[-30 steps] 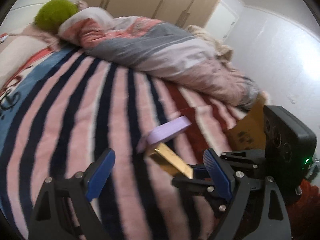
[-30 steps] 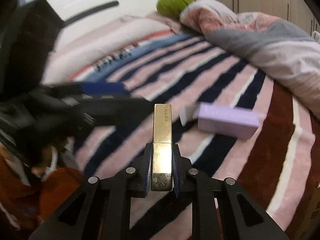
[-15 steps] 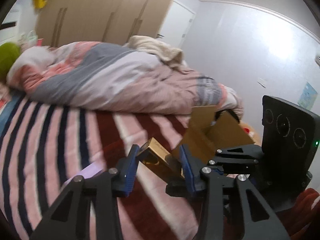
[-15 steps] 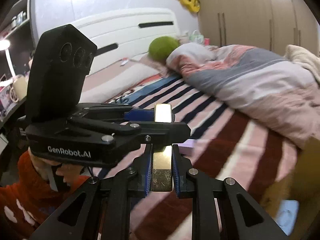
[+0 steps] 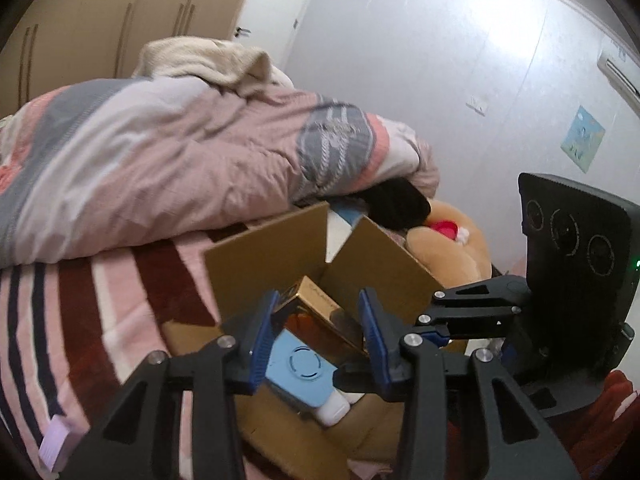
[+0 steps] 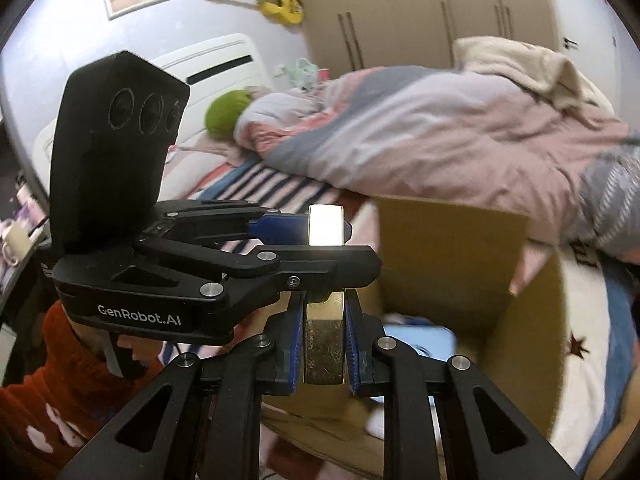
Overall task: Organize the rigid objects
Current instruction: 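Carry the gold lipstick into the cardboard box and release it, then move the right gripper back over the lilac box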
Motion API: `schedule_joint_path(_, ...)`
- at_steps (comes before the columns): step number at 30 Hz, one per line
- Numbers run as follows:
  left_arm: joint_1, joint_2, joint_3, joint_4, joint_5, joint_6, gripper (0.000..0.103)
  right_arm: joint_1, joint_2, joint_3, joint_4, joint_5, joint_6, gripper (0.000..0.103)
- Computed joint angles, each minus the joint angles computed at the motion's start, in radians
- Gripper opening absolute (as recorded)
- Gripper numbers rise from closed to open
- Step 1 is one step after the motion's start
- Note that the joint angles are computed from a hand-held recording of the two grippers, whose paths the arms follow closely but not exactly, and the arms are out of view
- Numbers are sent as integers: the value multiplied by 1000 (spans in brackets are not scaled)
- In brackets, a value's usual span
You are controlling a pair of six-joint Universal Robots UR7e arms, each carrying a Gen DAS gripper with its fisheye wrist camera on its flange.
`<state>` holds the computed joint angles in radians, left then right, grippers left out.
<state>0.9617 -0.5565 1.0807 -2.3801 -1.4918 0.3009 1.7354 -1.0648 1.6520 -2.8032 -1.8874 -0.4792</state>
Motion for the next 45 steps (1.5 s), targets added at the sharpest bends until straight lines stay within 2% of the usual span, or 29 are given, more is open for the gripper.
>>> schedule_joint_path(2, -1, 16, -19, 27, 11, -7, 38, -15, -8, 1, 11, 4, 7, 13)
schedule_joint_path(5, -10, 27, -19, 18, 80, -7, 39, -32, -11, 1, 36, 18, 24, 13)
schedule_joint_path(7, -8, 31, -27, 29, 92, -21, 49, -33, 0, -7, 49, 2, 41, 15)
schedule_joint_path(8, -6, 24, -18, 23, 89, -25, 60, -29, 10, -14, 51, -23, 46, 16)
schedule_joint_path(9, -5, 17, -8, 9, 90, -24, 68, -29, 11, -14, 48, -34, 38, 22)
schedule_joint_path(10, -5, 5, 9, -15, 97, -19, 70, -27, 17, -15, 38, -45, 31, 29)
schedule_joint_path(11, -5, -5, 23, -31, 102, -15, 72, -23, 18, -14, 27, -56, 25, 31)
schedule_joint_path(17, 5, -80, 99, -91, 128, -11, 79, 11, 33, -22, 4, -109, 3, 36)
schedule_joint_path(21, 20, -148, 169, -140, 140, -15, 81, 45, 56, -33, -16, -146, -12, 43)
schedule_joint_path(25, 39, -234, 258, -213, 172, -8, 83, 99, 101, -39, -74, -183, -67, 52)
schedule_joint_path(32, 88, -347, 374, -324, 242, 7, 85, 157, 216, -105, -40, -137, -122, 58)
schedule_joint_path(35, 124, -379, 408, -354, 253, 7, 85, 165, 292, -162, 11, -118, -113, 59)
schedule_joint_path(38, 164, -401, 432, -378, 257, 21, 85, 156, 374, -228, 57, -103, -110, 67)
schedule_joint_path(42, 215, -420, 454, -407, 250, 30, 85, 142, 485, -331, 56, -143, -131, 68)
schedule_joint_path(45, 251, -422, 454, -411, 224, 24, 85, 124, 577, -450, 81, -157, -113, 68)
